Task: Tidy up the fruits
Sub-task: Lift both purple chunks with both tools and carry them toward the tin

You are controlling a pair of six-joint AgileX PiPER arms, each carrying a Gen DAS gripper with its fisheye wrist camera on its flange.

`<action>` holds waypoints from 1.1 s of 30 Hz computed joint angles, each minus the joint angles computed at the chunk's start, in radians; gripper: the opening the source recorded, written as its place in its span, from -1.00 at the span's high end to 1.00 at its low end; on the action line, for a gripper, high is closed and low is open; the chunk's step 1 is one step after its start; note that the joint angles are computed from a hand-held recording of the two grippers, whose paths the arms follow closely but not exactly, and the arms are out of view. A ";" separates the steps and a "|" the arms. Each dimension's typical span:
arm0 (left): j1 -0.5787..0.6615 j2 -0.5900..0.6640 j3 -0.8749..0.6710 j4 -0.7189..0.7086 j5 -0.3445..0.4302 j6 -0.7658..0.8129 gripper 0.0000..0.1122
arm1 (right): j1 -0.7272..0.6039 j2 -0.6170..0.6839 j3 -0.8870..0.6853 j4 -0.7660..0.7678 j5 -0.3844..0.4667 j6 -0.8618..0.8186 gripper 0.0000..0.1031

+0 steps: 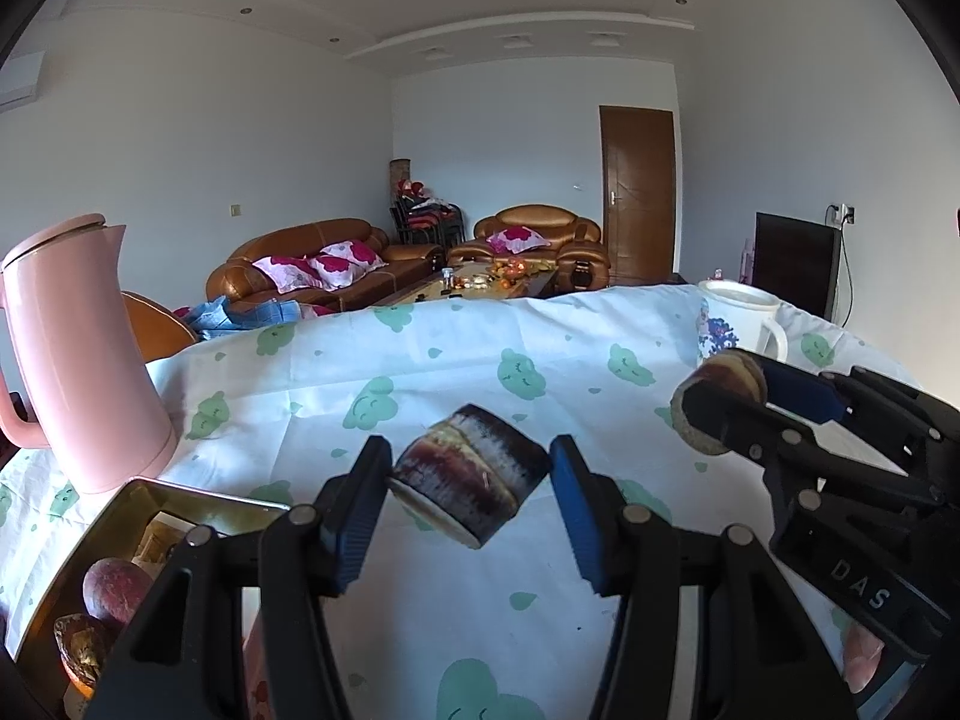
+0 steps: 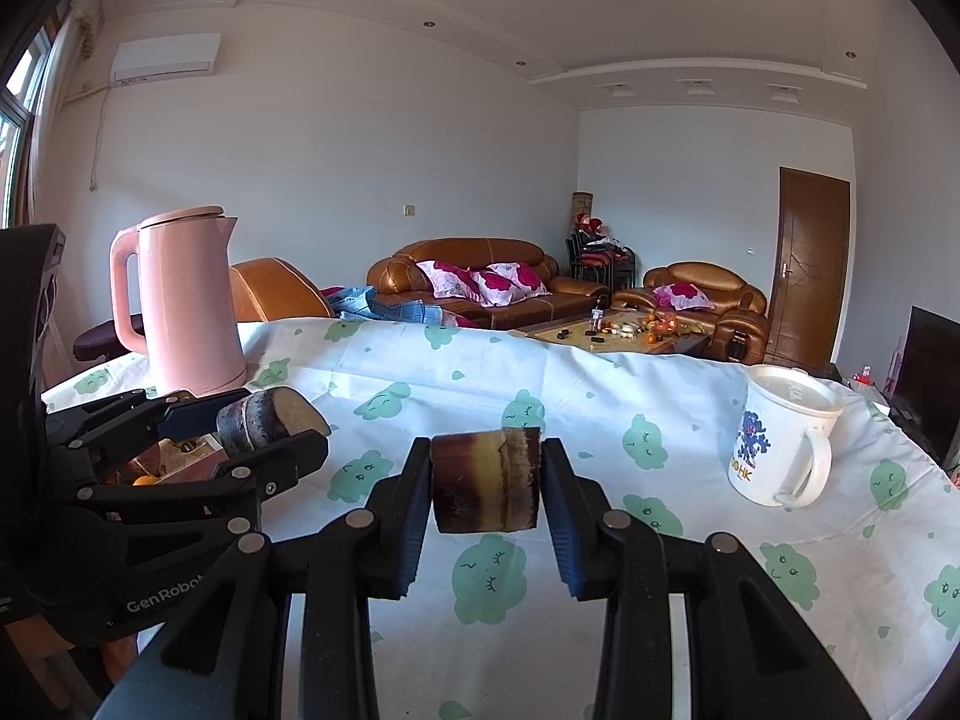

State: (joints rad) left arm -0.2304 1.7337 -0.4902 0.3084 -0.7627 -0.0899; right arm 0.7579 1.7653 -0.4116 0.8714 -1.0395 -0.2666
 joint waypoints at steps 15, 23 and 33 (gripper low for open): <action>0.076 -0.031 0.038 0.154 -0.003 -0.086 0.00 | 0.049 -0.010 -0.002 0.064 0.004 -0.037 0.28; 0.130 -0.050 0.074 0.232 -0.027 -0.114 0.00 | 0.131 -0.004 -0.009 0.141 -0.022 -0.064 0.28; 0.195 -0.065 0.108 0.302 -0.062 -0.133 0.00 | 0.174 0.004 -0.015 0.162 -0.034 -0.061 0.28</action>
